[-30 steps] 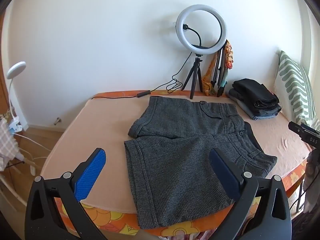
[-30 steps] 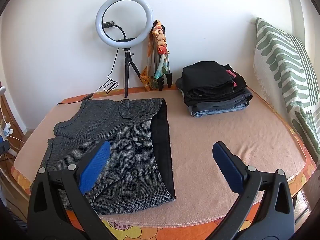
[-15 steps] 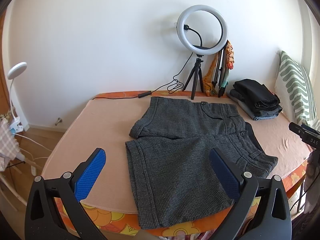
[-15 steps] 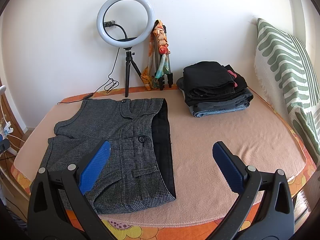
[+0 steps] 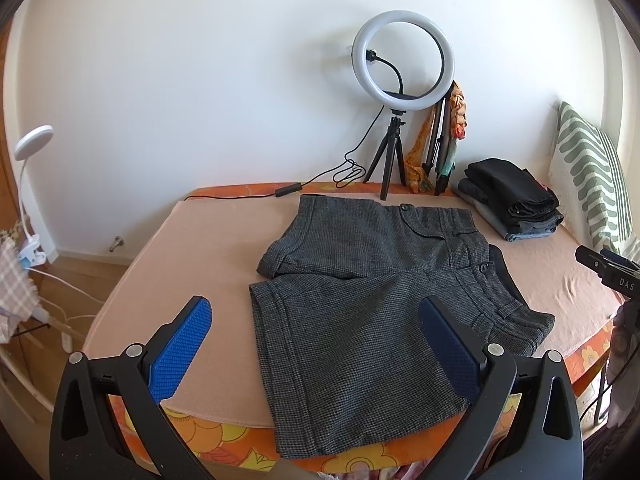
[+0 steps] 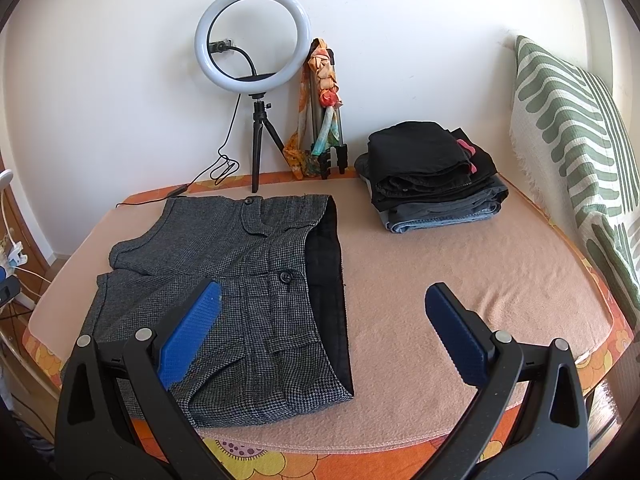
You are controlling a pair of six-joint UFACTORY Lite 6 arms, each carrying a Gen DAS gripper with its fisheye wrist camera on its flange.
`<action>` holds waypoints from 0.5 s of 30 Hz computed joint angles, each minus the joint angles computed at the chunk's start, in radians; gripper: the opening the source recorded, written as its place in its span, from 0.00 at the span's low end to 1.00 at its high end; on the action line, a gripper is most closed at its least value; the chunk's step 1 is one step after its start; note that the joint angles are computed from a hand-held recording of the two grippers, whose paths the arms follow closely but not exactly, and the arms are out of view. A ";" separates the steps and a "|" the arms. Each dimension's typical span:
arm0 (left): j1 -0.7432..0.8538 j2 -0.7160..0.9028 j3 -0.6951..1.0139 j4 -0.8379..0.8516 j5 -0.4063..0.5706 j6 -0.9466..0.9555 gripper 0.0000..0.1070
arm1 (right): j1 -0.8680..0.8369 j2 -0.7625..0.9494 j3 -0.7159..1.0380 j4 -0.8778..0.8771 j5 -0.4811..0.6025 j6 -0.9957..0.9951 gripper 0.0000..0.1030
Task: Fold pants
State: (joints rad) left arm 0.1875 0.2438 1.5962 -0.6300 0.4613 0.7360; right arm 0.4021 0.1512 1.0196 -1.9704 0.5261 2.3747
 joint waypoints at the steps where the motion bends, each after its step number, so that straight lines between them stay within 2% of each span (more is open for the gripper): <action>1: 0.001 0.001 0.001 0.000 0.002 0.001 0.96 | -0.002 -0.001 -0.001 -0.001 -0.002 -0.001 1.00; 15: 0.000 -0.002 -0.001 0.002 0.001 -0.003 0.96 | 0.011 0.024 0.008 -0.008 0.010 0.007 1.00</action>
